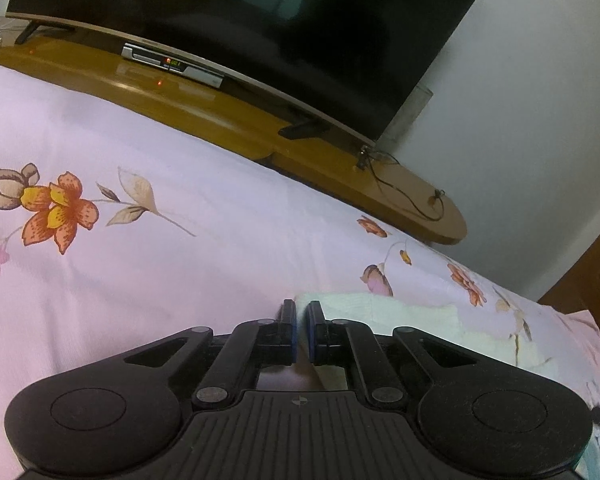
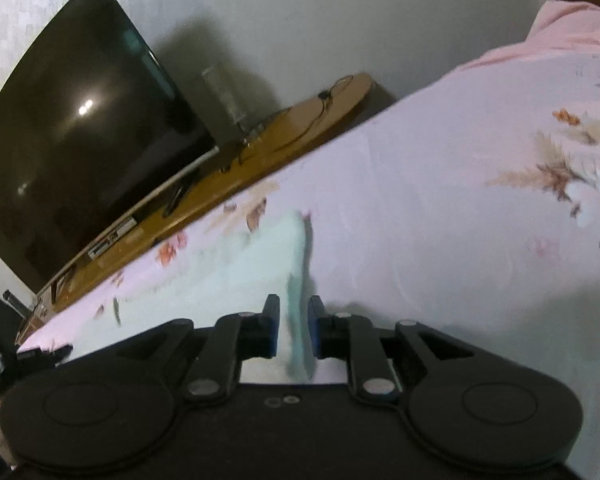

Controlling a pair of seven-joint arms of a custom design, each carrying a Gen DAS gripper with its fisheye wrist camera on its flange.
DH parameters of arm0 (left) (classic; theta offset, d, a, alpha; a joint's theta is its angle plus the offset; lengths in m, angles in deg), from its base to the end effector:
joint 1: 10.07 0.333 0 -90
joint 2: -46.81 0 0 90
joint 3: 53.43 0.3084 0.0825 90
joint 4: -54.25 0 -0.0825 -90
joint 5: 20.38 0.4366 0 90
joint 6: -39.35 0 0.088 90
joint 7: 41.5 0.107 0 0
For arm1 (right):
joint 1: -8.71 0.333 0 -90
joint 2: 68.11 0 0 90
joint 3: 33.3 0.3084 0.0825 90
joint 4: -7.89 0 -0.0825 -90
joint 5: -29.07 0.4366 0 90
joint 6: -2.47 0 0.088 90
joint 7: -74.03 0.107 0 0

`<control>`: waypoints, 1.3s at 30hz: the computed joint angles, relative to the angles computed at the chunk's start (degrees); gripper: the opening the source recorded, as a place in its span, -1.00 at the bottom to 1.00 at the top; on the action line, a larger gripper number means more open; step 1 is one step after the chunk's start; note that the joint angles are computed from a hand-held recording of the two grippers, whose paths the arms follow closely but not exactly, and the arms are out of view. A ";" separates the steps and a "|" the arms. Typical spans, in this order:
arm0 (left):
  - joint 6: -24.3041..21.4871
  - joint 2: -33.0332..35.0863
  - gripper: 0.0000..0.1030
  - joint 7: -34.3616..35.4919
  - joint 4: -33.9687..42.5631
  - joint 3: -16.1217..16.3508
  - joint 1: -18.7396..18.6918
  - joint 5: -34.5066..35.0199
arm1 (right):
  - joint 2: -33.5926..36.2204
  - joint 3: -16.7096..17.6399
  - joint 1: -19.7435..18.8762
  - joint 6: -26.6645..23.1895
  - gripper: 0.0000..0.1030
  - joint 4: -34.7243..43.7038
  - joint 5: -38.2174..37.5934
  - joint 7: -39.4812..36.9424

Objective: Fold small clothes

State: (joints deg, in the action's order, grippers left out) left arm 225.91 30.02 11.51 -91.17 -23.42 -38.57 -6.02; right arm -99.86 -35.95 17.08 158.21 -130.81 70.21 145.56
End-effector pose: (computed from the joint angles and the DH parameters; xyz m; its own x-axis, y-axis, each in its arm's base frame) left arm 0.5223 -0.0050 0.4423 0.2034 -0.8627 0.4631 -0.5266 -0.4951 -0.6910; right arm 0.4859 0.0221 0.5766 0.1010 -0.8880 -0.4487 -0.6572 0.2790 -0.7002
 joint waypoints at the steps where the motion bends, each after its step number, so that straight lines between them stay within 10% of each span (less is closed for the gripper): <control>1: 0.28 0.24 -0.87 -0.12 -0.02 -0.65 0.64 0.07 | 0.61 -0.26 0.97 1.39 -0.67 0.56 0.85 -0.95; 8: 0.01 -0.93 -0.87 -0.95 -0.51 1.82 -1.59 0.09 | 8.01 2.00 -0.83 -1.50 -0.71 5.03 -4.56 1.99; 16: 0.88 -10.44 -0.86 -8.39 -8.12 -24.88 23.21 4.72 | 4.84 1.85 0.63 0.42 -0.62 3.66 -5.66 -0.81; 24: -3.19 -9.47 -0.86 -7.36 -8.24 -23.73 16.74 7.35 | 4.32 4.75 -1.22 -0.31 -0.68 2.48 -10.37 1.11; 27: -2.83 -13.27 -0.86 -9.63 -10.03 -26.12 20.15 10.57 | 1.65 2.24 1.83 1.00 -0.62 1.63 -7.69 -2.91; 32: -6.35 -15.26 -0.86 -2.88 -11.68 -21.94 15.75 8.34 | -0.30 3.07 0.14 -3.13 -0.62 -0.60 -11.28 -5.83; 39: -2.18 -5.60 -0.84 -3.94 -1.70 -26.71 21.32 10.14 | 4.66 4.70 0.42 2.82 -0.55 3.89 -9.95 -6.26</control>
